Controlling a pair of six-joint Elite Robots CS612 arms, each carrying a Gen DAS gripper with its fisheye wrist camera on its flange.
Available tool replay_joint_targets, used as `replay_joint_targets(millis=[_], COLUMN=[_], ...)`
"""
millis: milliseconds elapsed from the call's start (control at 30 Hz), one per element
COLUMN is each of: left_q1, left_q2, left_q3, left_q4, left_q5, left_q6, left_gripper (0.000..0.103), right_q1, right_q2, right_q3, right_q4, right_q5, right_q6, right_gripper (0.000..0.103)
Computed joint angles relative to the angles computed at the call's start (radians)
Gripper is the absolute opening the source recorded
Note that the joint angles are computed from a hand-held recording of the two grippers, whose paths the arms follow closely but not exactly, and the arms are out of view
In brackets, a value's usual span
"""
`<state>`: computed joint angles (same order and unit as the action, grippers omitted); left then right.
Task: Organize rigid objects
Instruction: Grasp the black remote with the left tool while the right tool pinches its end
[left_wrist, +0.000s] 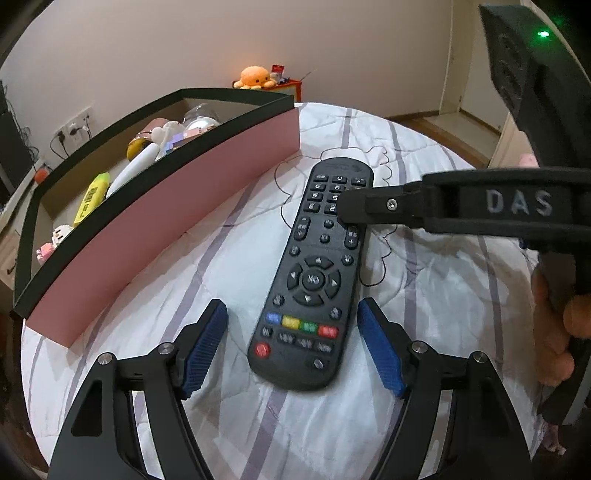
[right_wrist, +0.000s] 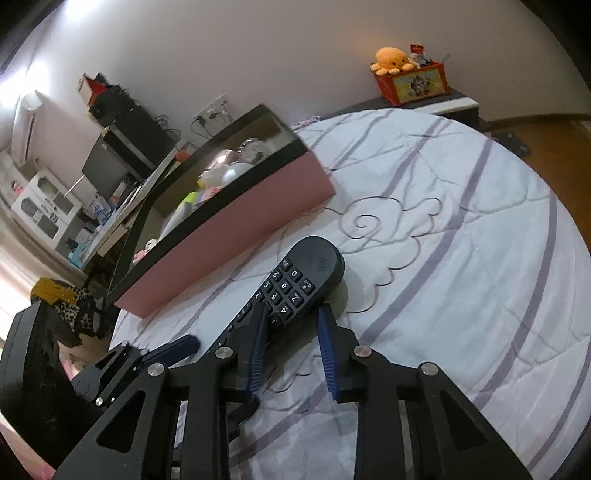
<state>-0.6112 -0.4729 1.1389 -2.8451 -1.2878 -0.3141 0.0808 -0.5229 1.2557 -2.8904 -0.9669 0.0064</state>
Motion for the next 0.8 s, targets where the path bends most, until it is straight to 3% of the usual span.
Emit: replay_joint_targets(millis=[67, 133, 300, 467, 800], left_q1=[0.0, 0.0, -0.008, -0.01, -0.008], left_q2=[-0.001, -0.002, -0.008, -0.012, -0.012], left_q3=[0.005, 0.01, 0.025, 0.034, 0.038], left_q4=[-0.015, -0.033, -0.072, -0.081, -0.08], left_q5=[-0.006, -0.029, -0.049, -0.068, -0.095], left_q6=[0.002, 0.022, 0.073, 0.071, 0.062], left_gripper=[0.067, 0.049, 0.044, 0.044, 0.044], right_q1=[0.003, 0.004, 0.007, 0.005, -0.008], right_q2=[-0.012, -0.018, -0.039, -0.045, -0.027], right_q3=[0.018, 0.027, 0.055, 0.064, 0.03], right_q4=[-0.01, -0.017, -0.03, -0.019, 0.097], right_q5=[-0.003, -0.005, -0.025, -0.025, 0.036], right_q6=[-0.021, -0.03, -0.049, -0.047, -0.006], right_gripper=[0.026, 0.025, 0.024, 0.024, 0.027])
